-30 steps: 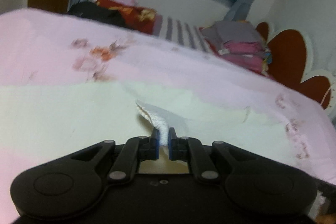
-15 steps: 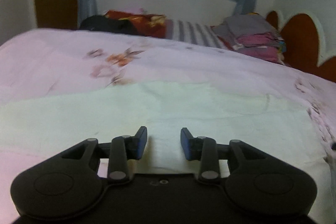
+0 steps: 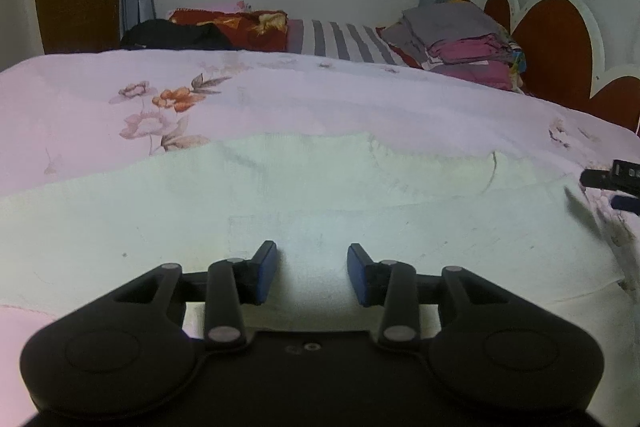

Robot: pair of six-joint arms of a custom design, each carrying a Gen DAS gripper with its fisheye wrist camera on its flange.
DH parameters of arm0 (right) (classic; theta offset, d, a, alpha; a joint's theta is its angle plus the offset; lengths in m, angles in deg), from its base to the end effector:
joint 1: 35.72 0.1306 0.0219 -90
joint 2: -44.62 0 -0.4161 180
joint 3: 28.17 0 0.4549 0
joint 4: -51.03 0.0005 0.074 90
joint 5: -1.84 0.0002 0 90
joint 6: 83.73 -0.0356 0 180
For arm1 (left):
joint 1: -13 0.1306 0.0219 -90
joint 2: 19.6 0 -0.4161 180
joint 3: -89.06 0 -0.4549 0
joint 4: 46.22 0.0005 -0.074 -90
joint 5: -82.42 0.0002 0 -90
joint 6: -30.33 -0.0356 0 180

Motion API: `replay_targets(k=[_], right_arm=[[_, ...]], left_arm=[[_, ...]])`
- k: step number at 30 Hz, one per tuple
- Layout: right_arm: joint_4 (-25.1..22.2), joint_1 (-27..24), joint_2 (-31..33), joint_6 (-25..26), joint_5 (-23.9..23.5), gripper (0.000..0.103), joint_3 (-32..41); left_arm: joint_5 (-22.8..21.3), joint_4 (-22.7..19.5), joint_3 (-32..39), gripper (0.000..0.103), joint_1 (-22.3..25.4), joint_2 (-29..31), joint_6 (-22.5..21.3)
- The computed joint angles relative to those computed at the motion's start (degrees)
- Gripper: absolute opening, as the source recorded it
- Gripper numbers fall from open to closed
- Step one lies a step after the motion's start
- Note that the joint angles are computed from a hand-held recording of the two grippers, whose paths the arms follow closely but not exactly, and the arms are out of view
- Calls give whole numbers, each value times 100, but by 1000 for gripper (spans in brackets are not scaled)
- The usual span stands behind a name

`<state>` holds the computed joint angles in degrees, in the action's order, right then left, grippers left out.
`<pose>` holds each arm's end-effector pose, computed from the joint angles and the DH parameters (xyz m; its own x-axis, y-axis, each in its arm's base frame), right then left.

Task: Fold small clothes

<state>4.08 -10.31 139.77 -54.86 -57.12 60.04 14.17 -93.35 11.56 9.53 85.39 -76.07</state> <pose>0.5250 0.2285 0.4055 -0.4339 0.6245 -0.6493 0.5941 0.7402 0.3150 0.6512 -0.0532 0.4311 -0.6459 0.3019 -0.7012 0.4985 0.8624 -0.0879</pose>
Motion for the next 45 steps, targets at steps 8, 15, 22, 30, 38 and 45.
replay_targets(k=[8,15,22,30,38,45], right_arm=[[90,-233,315,253,-697,25,147],[-367,-227,420,80,-280,21,220],[-384,184,242,399,-83,27,451],[170,815,709,960,-298,57,1102],[203,1123,1548,1374,-754,56,2190],[-101,1285,2374,1852,-939,56,3419]], left_arm=[[-92,-76,56,39,-46,134,-41],[-246,-356,229,38,-70,182,41],[-149,-506,245,54,84,-27,83],[-124,-586,255,61,522,-213,200],[-166,-839,641,59,1126,37,529],[-293,-994,1116,59,1596,424,816]])
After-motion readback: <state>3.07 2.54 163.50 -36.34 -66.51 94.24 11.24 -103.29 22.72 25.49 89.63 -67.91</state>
